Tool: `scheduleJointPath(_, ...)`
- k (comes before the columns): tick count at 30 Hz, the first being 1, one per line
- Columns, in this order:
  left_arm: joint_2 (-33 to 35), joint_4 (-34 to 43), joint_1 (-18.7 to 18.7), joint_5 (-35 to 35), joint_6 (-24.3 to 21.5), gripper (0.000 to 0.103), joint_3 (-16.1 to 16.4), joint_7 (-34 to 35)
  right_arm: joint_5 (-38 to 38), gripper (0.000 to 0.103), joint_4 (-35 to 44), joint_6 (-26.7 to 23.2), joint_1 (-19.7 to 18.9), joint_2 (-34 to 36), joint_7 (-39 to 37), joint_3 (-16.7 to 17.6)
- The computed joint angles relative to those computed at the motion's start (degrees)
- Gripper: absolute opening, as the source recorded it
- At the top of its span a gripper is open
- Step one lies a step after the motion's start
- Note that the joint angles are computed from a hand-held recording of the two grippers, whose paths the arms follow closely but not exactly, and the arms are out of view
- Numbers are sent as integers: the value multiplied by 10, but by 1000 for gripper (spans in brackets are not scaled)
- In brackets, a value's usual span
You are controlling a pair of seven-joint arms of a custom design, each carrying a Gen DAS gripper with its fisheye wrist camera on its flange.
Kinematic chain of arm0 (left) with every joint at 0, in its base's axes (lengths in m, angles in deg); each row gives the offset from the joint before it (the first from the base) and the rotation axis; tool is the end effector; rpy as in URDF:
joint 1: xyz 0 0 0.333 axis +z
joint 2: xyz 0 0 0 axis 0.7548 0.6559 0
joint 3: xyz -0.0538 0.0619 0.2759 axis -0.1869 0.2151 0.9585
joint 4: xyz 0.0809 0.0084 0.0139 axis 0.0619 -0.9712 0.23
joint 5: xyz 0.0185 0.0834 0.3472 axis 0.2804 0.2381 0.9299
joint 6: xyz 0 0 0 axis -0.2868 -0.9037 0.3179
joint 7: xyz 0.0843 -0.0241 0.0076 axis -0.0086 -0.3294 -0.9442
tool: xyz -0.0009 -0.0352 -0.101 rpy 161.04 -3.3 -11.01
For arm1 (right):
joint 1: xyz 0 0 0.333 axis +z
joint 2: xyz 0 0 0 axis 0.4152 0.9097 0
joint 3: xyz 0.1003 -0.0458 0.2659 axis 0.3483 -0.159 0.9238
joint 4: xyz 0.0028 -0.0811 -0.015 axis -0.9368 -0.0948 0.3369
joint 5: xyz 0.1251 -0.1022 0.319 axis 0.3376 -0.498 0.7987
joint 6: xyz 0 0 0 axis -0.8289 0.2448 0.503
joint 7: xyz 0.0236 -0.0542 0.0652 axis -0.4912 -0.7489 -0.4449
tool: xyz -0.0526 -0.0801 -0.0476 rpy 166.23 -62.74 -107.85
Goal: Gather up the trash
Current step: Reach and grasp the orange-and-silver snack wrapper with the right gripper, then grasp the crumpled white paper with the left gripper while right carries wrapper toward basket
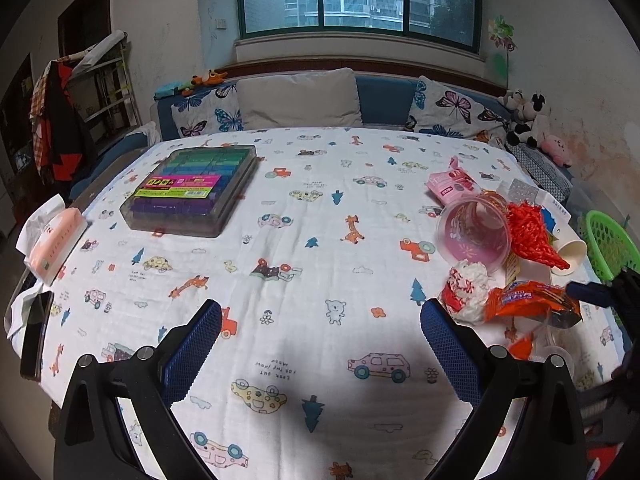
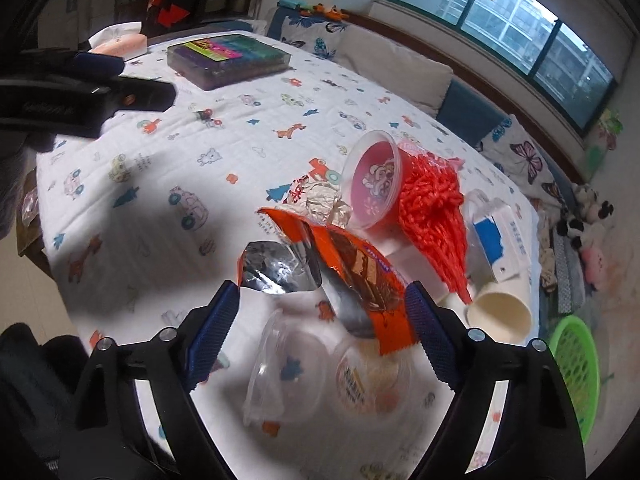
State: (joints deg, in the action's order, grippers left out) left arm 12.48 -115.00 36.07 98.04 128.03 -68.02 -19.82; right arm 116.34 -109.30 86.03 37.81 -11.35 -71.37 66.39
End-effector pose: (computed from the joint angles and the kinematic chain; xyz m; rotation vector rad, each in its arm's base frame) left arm 0.3963 -0.2131 0.3201 -2.0039 1.3037 -0.5446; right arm 0.4879 0.0930 0.2799 -2.4381 0.5954 -0.5876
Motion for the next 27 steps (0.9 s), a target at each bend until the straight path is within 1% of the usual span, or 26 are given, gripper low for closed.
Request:
scheduleJointPath(2, 4, 3, 1, 7, 6, 96, 1, 1, -15, 73, 14, 7, 1, 14, 22, 1)
scheduleJointPath(3, 7, 5, 0, 9, 6, 96, 1, 2, -30, 71, 22, 8, 0, 21, 45, 0)
scheduleJointPath(4, 10, 8, 0, 11, 8, 96, 1, 6, -49, 67, 25, 6, -2, 23, 69, 0)
scheduleJointPath(6, 17, 13, 0, 16, 15, 96, 3, 11, -89, 63, 31, -4, -10, 29, 120, 1)
scheduleJointPath(7, 20, 16, 0, 17, 17, 96, 4, 14, -99, 60, 34, -7, -15, 31, 132, 3)
scheduleJointPath(8, 24, 20, 0, 19, 21, 96, 6, 17, -110, 55, 36, -10, -20, 33, 146, 4)
scheduleJointPath(9, 28, 22, 0, 20, 24, 96, 7, 19, -120, 53, 36, -13, -24, 33, 157, 6)
scheduleJointPath(11, 36, 29, 1, 30, 41, 96, 11, 21, -141, 47, 39, -25, -34, 34, 187, 7)
scheduleJointPath(13, 48, 40, 1, 40, 57, 96, 13, 28, -141, 42, 41, -31, -43, 33, 198, 11)
scheduleJointPath(16, 73, 62, 0, 53, 88, 96, 19, 47, -158, 36, 43, -62, -58, 28, 242, 7)
scheduleJointPath(19, 104, 90, -1, 66, 120, 96, 26, 63, -156, 32, 42, -88, -71, 20, 265, 3)
scheduleJointPath(21, 124, 111, -4, 71, 137, 95, 31, 76, -158, 32, 39, -112, -79, 12, 282, -3)
scheduleJointPath(24, 158, 144, -7, 69, 166, 93, 40, 99, -133, 32, 32, -128, -89, -3, 275, -10)
scheduleJointPath(25, 169, 155, -8, 68, 176, 92, 44, 105, -129, 32, 31, -134, -91, -7, 277, -13)
scheduleJointPath(26, 182, 168, -8, 63, 188, 87, 48, 116, -124, 32, 28, -138, -93, -12, 277, -17)
scheduleJointPath(27, 192, 176, -9, 53, 196, 85, 51, 129, -119, 32, 25, -143, -96, -17, 278, -21)
